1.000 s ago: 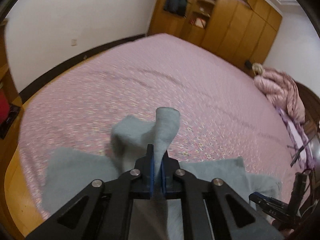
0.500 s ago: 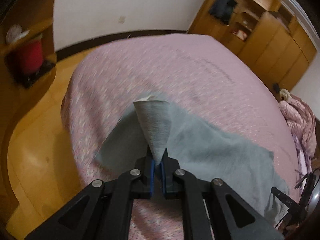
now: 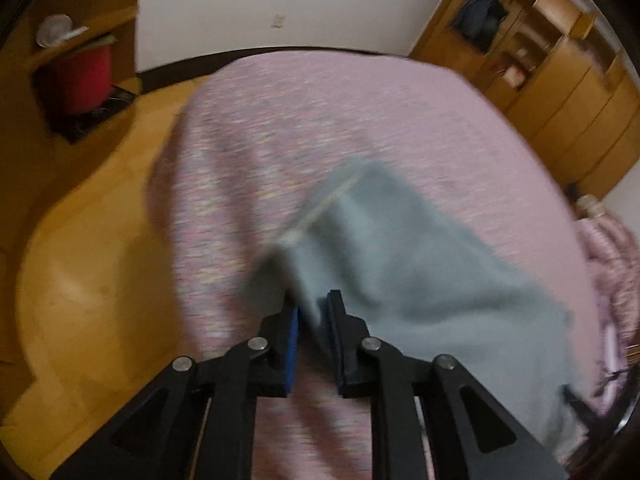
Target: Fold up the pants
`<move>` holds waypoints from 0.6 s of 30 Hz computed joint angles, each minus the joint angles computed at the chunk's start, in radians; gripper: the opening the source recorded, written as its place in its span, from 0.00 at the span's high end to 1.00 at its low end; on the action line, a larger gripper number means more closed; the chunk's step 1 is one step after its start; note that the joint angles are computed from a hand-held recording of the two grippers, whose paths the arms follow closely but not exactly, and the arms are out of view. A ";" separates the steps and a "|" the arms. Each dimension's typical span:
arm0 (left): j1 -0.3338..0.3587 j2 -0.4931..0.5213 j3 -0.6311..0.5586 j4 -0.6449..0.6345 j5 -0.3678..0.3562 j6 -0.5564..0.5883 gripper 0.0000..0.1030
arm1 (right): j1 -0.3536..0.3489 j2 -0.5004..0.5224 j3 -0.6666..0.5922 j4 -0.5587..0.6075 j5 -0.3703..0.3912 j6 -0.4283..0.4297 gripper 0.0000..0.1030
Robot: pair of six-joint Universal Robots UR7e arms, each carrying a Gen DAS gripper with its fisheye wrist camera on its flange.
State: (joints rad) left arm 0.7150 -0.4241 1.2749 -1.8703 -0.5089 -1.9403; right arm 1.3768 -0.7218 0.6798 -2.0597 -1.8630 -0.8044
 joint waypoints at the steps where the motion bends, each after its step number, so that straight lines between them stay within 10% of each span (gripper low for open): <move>1: 0.002 -0.002 -0.003 0.036 -0.012 -0.034 0.86 | 0.000 -0.003 0.007 -0.005 0.000 0.000 0.72; 8: -0.012 -0.047 0.038 0.055 0.001 -0.048 0.86 | -0.004 -0.016 0.035 -0.031 0.012 -0.006 0.72; 18: 0.040 -0.008 -0.059 -0.168 0.043 0.446 0.68 | 0.019 -0.027 0.045 -0.016 -0.041 0.008 0.67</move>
